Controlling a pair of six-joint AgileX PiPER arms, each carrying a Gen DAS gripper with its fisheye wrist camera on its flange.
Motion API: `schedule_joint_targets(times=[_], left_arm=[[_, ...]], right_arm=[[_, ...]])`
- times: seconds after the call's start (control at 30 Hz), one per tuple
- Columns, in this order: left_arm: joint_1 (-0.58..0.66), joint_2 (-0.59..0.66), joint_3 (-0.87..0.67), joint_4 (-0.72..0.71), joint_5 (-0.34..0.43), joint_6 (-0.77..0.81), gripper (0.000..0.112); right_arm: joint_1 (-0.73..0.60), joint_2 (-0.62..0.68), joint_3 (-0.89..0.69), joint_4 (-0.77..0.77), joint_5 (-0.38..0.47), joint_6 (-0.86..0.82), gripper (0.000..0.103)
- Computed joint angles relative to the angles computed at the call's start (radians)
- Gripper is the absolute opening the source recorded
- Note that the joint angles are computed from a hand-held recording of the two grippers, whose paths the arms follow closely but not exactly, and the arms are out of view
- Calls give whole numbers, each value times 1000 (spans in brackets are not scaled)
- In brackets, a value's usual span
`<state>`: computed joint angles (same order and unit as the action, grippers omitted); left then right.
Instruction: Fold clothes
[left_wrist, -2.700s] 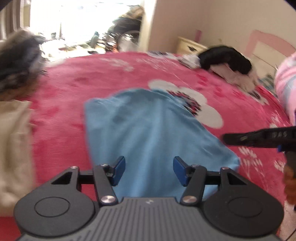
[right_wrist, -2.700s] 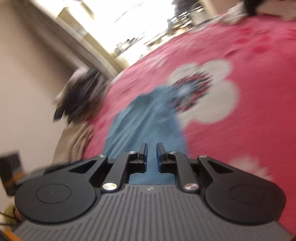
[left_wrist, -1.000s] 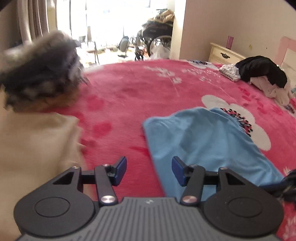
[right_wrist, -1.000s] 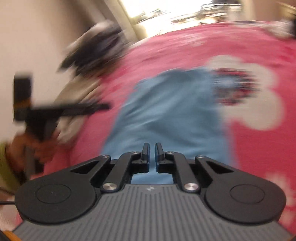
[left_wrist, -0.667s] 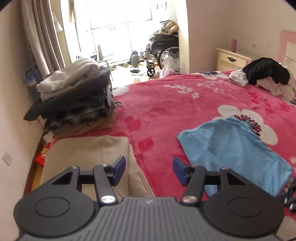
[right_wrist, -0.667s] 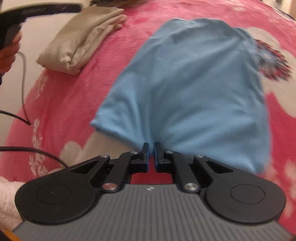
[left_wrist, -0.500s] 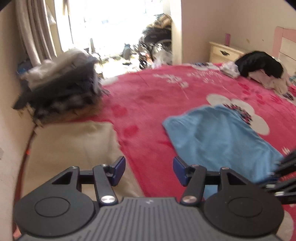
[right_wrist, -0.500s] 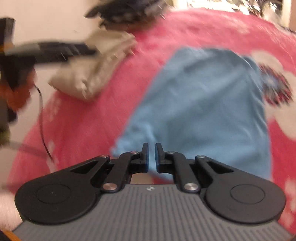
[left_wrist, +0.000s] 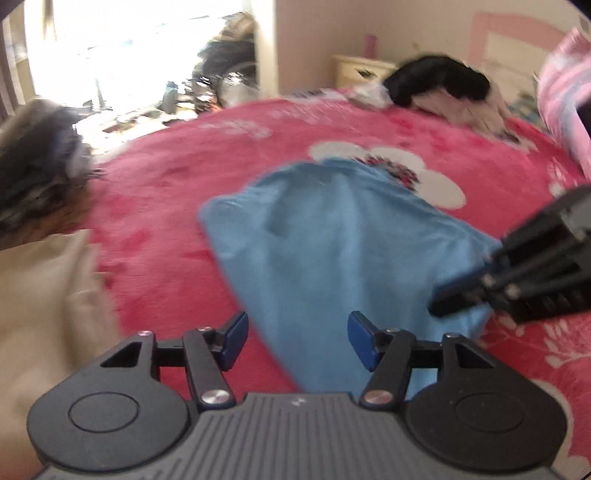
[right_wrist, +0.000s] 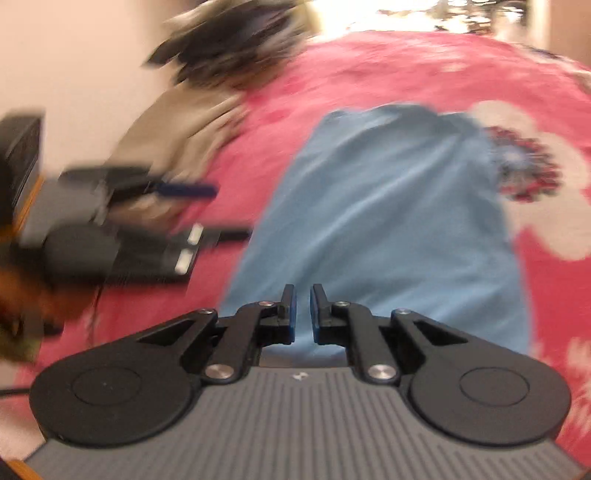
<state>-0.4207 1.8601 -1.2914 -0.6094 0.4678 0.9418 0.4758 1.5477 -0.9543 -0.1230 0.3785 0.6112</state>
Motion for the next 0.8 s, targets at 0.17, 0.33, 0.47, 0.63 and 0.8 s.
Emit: schedule_joint_targets(times=[0.17,0.33,0.47,0.63,0.8], left_arm=[[-24,41,35,45,-58,-5,65],[37,1,21,-23,-4,37,64],[16,68,-98,-43,20,0,64],[0,260,-340,30,129,-236,60],[32,280,-403,49,105,-284,60]], right_arm=[[-6,-40,96,-139,108,104,7],[-5,-183,141,-106,206,121,8],[-30,-124,63,-217,107,172,8],[-88,45,42,-253,28,223,8],[-95,-138,228,-121,18,198,8]])
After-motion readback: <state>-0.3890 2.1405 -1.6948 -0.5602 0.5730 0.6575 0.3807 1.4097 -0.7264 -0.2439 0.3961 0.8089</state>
